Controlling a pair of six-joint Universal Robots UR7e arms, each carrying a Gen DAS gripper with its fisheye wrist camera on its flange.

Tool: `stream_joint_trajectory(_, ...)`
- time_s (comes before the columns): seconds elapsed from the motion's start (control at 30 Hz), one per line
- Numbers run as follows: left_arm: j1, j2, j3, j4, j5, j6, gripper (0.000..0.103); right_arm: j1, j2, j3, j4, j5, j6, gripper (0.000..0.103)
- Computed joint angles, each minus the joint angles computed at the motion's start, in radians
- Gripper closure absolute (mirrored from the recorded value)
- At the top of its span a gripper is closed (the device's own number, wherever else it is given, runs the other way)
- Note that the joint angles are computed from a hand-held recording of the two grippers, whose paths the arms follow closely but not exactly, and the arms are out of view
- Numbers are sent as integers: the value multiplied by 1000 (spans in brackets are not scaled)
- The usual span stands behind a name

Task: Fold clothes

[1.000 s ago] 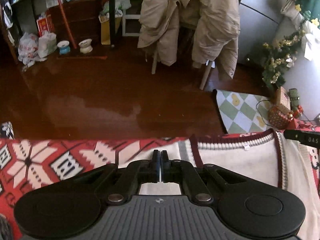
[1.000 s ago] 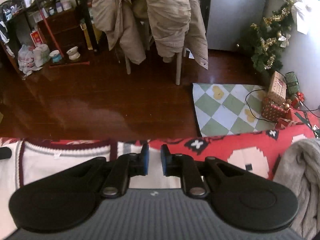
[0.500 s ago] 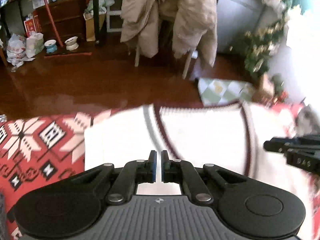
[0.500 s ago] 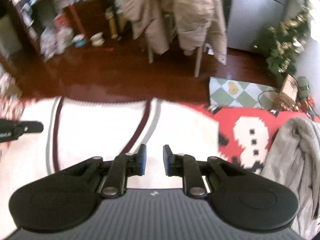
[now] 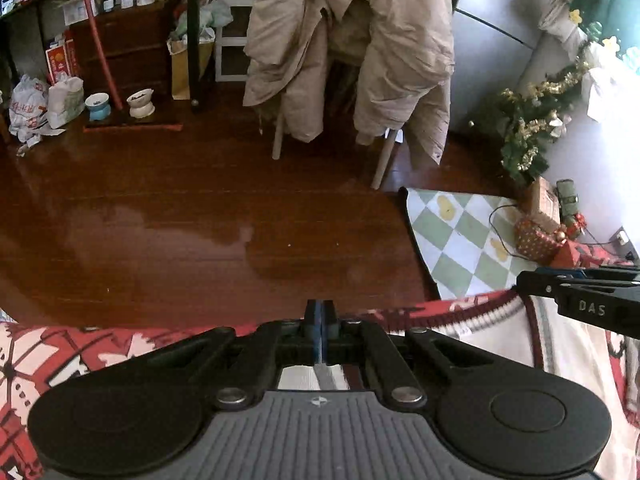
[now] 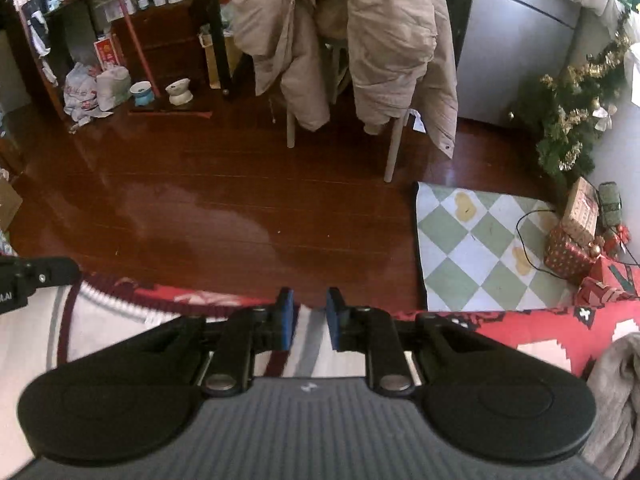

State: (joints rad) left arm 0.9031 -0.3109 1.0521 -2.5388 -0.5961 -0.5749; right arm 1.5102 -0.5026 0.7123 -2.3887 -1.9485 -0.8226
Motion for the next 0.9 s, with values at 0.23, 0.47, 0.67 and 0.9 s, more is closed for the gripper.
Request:
stream_joint_trajectory(0.23, -53, -88, 153, -82, -26, -96, 99, -6, -114, 121, -16, 72, 52, 80)
stream_joint_trajectory(0.47, -143, -151, 313, 2, -76, -334, 98, -31, -385, 518, -64, 34, 42, 63)
stream_joint_trajectory(0.67, -183, -95, 299, 59, -148, -359, 98, -44, -493, 714, -100, -7, 17, 66)
stream_joint_trajectory(0.9, -200, -93, 319, 89, -152, -420, 98, -63, -530, 772, -153, -36, -51, 85)
